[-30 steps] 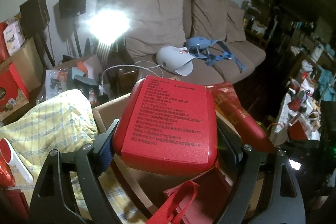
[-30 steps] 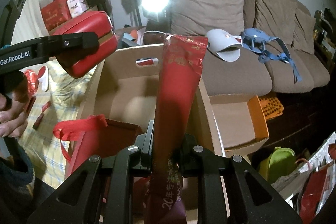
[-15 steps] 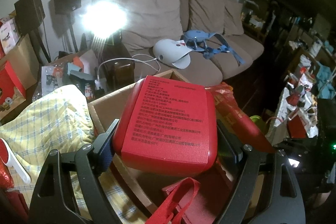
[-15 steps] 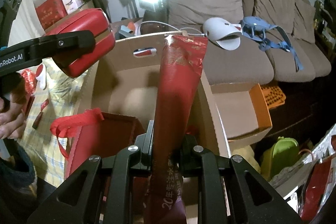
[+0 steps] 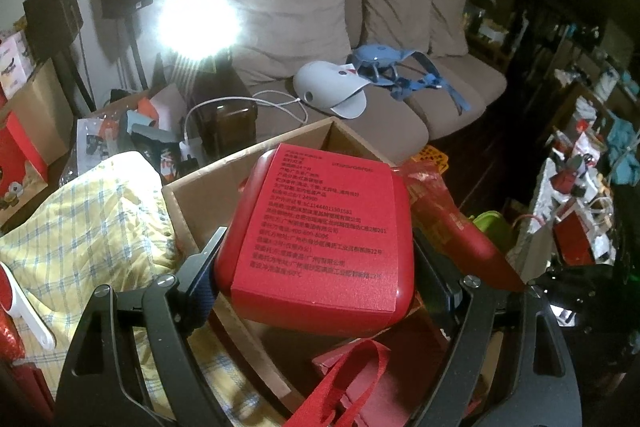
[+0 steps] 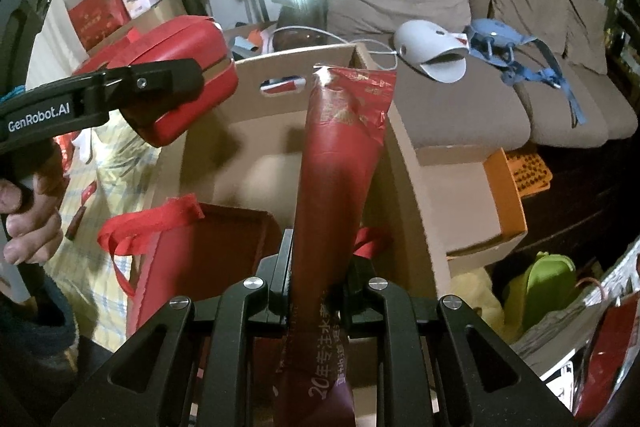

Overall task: Organize objects
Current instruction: 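Lower the tall red packet into the box with right tool while left tool lowers the red case, then lower the red case deeper into the box with left tool while right tool holds the packet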

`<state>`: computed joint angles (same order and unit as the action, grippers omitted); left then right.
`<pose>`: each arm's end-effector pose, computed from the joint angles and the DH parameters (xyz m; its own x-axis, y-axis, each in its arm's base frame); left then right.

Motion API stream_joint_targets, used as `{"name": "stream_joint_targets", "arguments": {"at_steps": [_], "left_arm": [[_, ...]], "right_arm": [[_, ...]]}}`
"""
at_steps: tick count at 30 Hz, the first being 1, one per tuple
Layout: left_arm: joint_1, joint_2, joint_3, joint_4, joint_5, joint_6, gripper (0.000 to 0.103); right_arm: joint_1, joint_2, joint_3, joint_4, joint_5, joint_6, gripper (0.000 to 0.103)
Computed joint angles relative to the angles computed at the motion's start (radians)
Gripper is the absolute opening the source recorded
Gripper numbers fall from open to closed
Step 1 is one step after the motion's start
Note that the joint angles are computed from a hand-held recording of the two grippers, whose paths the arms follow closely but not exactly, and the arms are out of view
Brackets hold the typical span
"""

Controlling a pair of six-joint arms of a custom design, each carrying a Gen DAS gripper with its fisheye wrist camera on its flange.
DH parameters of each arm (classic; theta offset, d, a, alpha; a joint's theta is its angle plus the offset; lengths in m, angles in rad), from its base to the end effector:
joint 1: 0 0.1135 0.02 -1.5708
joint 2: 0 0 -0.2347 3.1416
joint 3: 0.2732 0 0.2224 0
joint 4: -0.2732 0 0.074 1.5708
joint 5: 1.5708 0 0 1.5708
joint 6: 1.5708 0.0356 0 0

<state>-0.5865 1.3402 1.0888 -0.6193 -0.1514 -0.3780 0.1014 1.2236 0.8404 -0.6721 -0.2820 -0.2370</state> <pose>0.2187 -0.1389 0.2633 -0.7641 0.0697 -0.6414 0.1982 0.9714 -0.1306 0.2124 0.0316 0.2156 -0.7865 -0.3067 -0.5360 -0.4304 0.8947 0.1196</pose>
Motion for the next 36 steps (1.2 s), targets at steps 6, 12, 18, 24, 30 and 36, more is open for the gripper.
{"name": "stream_joint_targets", "arguments": {"at_steps": [6,12,18,24,30,36], "left_arm": [[0.011,0.009,-0.005,0.001,0.002,-0.001,0.083],[0.044,0.006,-0.016,0.003,0.014,0.006,0.083],[0.068,0.018,-0.018,0.006,0.025,0.012,0.083],[0.084,0.014,-0.020,0.005,0.033,0.017,0.083],[0.092,0.020,-0.018,0.003,0.032,0.015,0.083],[0.112,0.015,-0.015,-0.005,0.039,0.019,0.083]], "right_arm": [[0.014,0.007,-0.001,-0.005,0.005,0.007,0.016],[0.024,0.033,0.000,-0.004,0.019,0.010,0.017],[0.033,0.040,-0.001,-0.007,0.023,0.009,0.017],[0.036,0.045,-0.004,-0.007,0.030,0.007,0.017],[0.051,0.047,-0.005,-0.008,0.039,0.024,0.017],[0.055,0.059,-0.003,-0.008,0.043,0.022,0.017]]}}
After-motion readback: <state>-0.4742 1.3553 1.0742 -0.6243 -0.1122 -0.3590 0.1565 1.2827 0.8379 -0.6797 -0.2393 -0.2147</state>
